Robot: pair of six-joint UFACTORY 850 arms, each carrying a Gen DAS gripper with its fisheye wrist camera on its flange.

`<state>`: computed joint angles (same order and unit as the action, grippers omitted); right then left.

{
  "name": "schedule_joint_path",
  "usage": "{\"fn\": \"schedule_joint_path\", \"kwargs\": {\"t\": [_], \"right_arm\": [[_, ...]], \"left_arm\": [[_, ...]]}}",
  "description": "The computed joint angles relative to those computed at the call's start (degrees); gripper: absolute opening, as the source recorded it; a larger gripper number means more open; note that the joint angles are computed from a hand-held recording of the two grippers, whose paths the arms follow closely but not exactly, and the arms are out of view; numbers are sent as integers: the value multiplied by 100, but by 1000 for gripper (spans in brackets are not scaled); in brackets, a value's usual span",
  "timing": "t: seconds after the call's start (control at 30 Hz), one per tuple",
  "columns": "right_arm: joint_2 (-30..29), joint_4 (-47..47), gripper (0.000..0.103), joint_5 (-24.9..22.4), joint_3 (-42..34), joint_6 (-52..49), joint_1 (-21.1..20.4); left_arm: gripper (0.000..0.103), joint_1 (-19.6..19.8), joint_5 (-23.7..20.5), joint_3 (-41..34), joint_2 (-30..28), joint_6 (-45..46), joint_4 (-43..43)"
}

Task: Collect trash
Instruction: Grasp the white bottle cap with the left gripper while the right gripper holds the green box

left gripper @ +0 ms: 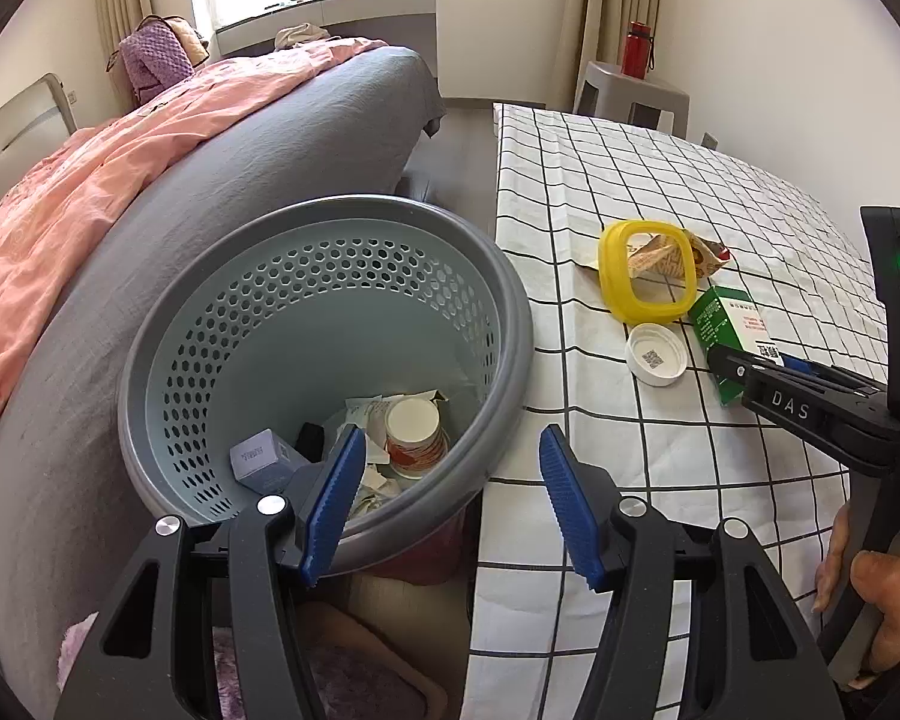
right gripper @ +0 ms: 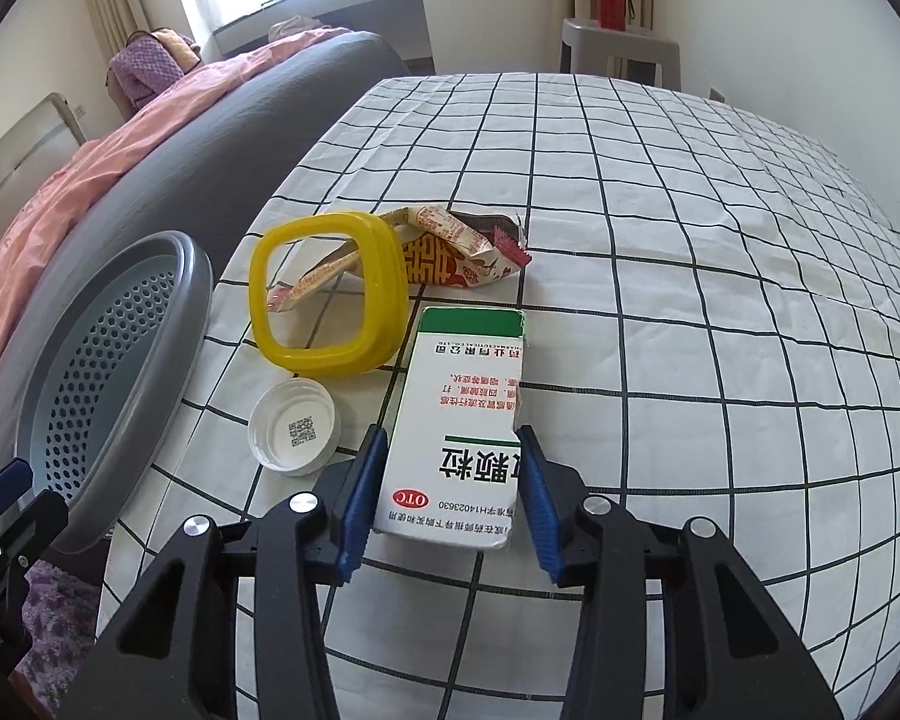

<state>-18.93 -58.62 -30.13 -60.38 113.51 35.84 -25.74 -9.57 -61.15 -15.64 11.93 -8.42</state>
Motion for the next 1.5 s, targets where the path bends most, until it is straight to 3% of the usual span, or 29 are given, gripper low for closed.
{"fn": "schedule_joint_path", "kwargs": {"t": [0.4,0.83,1.17,1.23,1.33,1.5], "right_arm": [[779,-1056,39,249,766,1492,-21],[1380,-1627,40,52,1344,2250,111],[1642,-2080,40,99,1602,2839,81],[1673,-2141,40,90,1625,2911,85],[1705,-2199,40,83,1652,2992,84],[1744,-2169,40,23,1691,3009,108]], "left_arm": [[58,-429,-334,-407,-322,78,-179],[58,-940,-505,-1033,-945,-1199,848],[58,-1060,-761,-1518,-1427,-1728,1249],[55,-1077,-695,-1496,-1424,-1936,1491],[41,-1093,-671,-1499,-1422,-1942,1535],[39,-1103,-709,-1380,-1320,-1954,1575]]}}
